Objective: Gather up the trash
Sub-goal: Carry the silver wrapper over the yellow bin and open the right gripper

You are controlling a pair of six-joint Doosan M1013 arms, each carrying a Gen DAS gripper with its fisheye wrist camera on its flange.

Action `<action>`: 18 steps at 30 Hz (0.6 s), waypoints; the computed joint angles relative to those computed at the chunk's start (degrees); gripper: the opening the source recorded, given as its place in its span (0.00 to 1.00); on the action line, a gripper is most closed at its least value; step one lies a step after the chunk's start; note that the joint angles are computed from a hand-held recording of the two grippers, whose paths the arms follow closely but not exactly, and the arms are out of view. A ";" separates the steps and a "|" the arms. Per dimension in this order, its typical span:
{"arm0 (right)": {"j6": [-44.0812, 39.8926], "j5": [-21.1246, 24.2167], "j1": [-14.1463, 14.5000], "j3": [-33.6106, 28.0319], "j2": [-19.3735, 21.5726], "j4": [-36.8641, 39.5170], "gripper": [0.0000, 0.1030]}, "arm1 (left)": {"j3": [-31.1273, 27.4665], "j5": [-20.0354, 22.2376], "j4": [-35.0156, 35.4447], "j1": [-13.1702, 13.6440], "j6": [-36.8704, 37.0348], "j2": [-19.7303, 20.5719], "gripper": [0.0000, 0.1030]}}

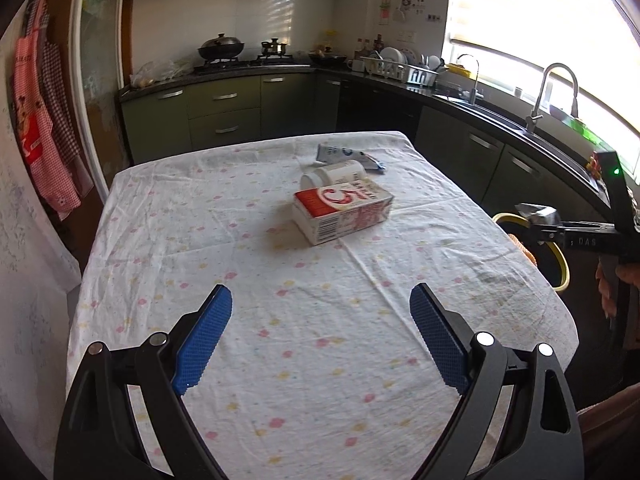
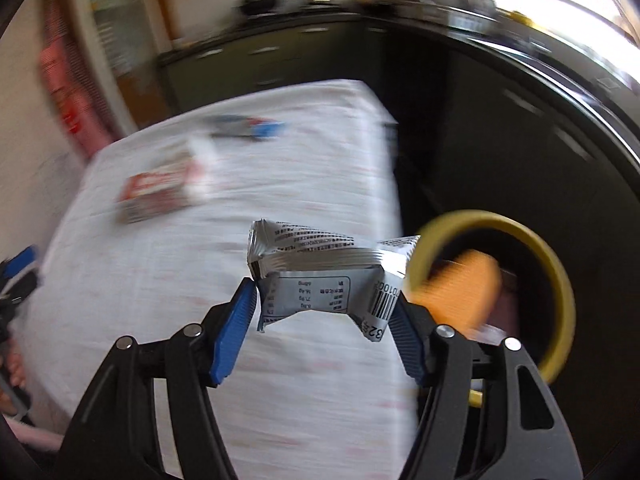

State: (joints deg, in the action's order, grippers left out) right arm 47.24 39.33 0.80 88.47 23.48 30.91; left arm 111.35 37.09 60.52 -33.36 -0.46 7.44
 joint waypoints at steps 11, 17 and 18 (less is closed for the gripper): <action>15.15 -1.62 -4.20 -5.32 6.10 -14.43 0.79 | -4.03 -1.36 -3.94 -0.64 7.59 3.12 0.87; 12.98 -3.44 -4.85 -4.14 5.13 -9.60 0.81 | -4.52 -3.58 -6.01 -0.16 10.53 3.55 0.87; 12.96 -3.61 -4.82 -4.03 4.97 -9.35 0.81 | -4.52 -4.22 -6.57 0.06 10.99 3.60 0.87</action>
